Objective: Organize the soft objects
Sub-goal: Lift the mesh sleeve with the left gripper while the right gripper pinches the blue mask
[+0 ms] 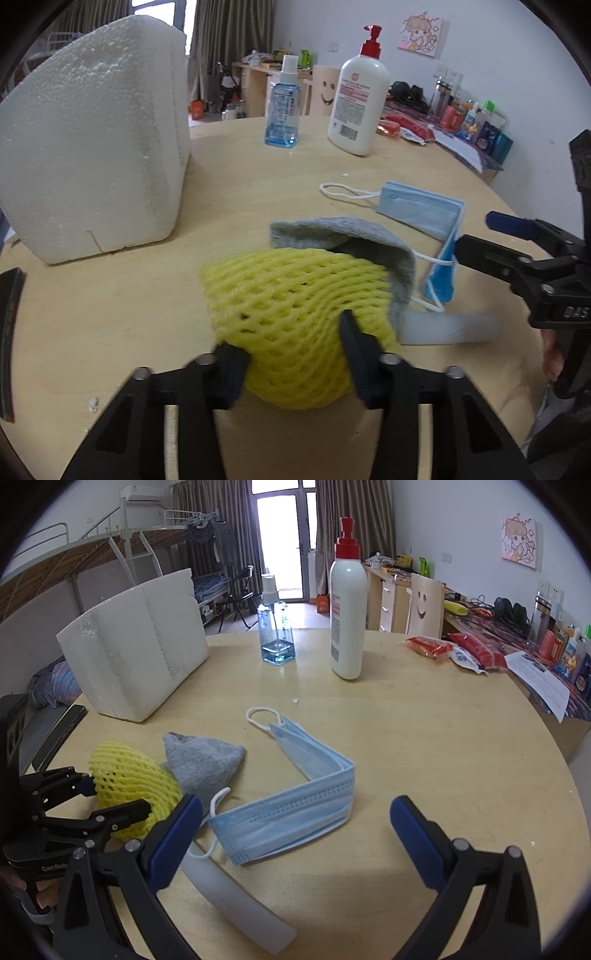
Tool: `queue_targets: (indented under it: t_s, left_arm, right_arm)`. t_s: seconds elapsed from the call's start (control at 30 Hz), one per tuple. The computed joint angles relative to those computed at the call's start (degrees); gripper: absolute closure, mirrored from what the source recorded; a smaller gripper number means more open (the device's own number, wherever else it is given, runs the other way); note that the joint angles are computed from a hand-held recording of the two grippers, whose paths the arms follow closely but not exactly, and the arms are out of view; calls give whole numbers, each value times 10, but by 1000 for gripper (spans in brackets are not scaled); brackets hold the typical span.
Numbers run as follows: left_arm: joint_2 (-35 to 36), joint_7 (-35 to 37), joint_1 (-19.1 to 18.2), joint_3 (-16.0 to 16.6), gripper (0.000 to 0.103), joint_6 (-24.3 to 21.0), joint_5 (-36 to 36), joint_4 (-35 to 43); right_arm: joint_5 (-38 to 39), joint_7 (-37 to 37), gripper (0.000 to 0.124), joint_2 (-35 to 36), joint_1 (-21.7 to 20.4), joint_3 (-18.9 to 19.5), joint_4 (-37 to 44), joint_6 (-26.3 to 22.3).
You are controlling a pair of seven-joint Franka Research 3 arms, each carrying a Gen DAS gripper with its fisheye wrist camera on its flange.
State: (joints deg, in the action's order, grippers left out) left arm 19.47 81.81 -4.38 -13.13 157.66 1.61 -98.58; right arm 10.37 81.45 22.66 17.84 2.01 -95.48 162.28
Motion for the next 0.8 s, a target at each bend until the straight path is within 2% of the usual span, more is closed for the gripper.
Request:
queue_targets:
  t_s: [0.07,0.17,0.33,0.47,0.53,0.63,0.8]
  left_arm:
    - [-1,25,15,-17,73,2,-30,-3]
    - [-7,52,25,-29,80,15,-56,-14]
    - [-18,92,32,-43,80,54,-86,-35]
    - [-20,109,37,-48,80,60,-109,-37]
    - [-23,126,44,-57,80,68,-127,-42]
    - [-29,152,54,-69,80,82,-154,-51]
    - [-29,169,54,-71,80,91,-175,-52]
  right_arm:
    - [-2,4,21,1,1,-3,2,-1]
    - [3,4,21,5,-2,0,8,-7]
    - [-9,25,21,12,7,-11,17,-13]
    - [-43,62,21,17,24,-33,24,-19]
    - [-46,69,21,19,21,-30,28,-22]
    - [-81,110,21,23,39,-54,33,-27]
    - [-89,135,22,23,31,-49,33,-27]
